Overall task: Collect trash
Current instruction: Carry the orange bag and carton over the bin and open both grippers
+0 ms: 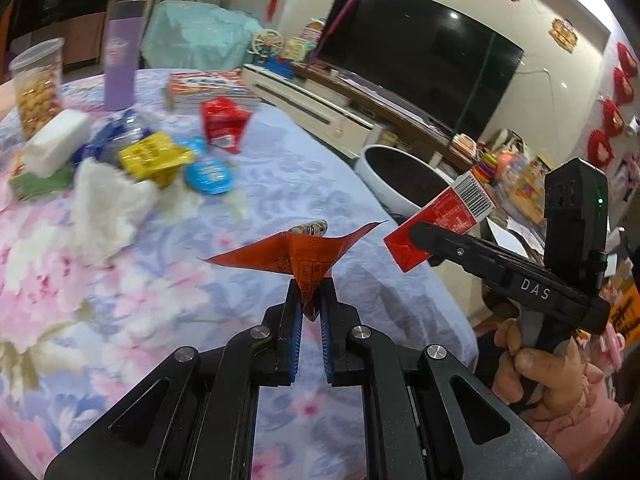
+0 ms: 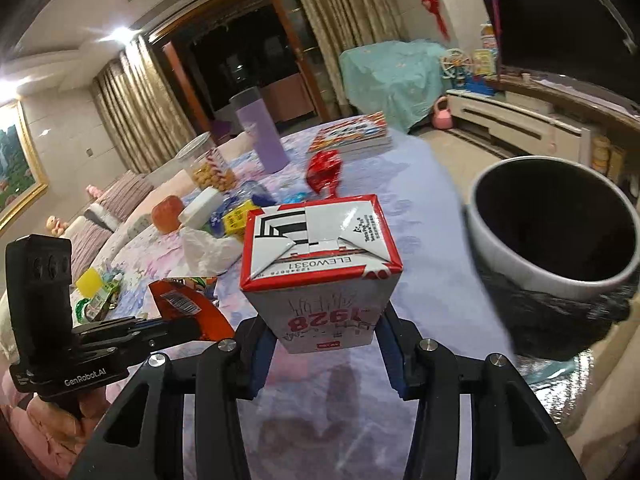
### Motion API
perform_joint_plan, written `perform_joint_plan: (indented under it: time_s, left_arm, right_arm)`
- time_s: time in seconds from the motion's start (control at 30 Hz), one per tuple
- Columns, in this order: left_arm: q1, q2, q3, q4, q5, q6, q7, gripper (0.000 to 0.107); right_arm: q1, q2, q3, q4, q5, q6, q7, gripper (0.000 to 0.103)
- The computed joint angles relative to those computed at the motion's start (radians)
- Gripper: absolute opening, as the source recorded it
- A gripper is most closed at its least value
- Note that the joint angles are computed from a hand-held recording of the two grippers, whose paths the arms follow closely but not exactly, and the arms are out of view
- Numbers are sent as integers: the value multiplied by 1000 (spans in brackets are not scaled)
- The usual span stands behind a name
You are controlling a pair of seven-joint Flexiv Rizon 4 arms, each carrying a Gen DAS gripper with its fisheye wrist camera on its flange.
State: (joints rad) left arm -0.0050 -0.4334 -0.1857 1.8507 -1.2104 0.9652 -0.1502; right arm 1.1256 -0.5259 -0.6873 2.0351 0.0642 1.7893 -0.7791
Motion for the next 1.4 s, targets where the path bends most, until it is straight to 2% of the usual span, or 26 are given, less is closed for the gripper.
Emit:
perform_joint_plan:
  time_s: [0.33,0.7,1.1,1.4]
  left_arm:
    - [-49,-8,-24,-15,56,5,-22,8]
    - [-88,-27,-54,-62,118,21,-61,8]
    - [-120,-84,-96,-149,209,63,-126,8]
    - [-134,-141,-119,-232,315,78,-214,8]
  right_arm:
    - [118,26,-147,106,72,16,1,47]
    - [164,42,-242,163,134,42,-29,47]
    - [131,69,-266,184,154,50,-81,47]
    - [40,85,-226,160,122,29,-91,47]
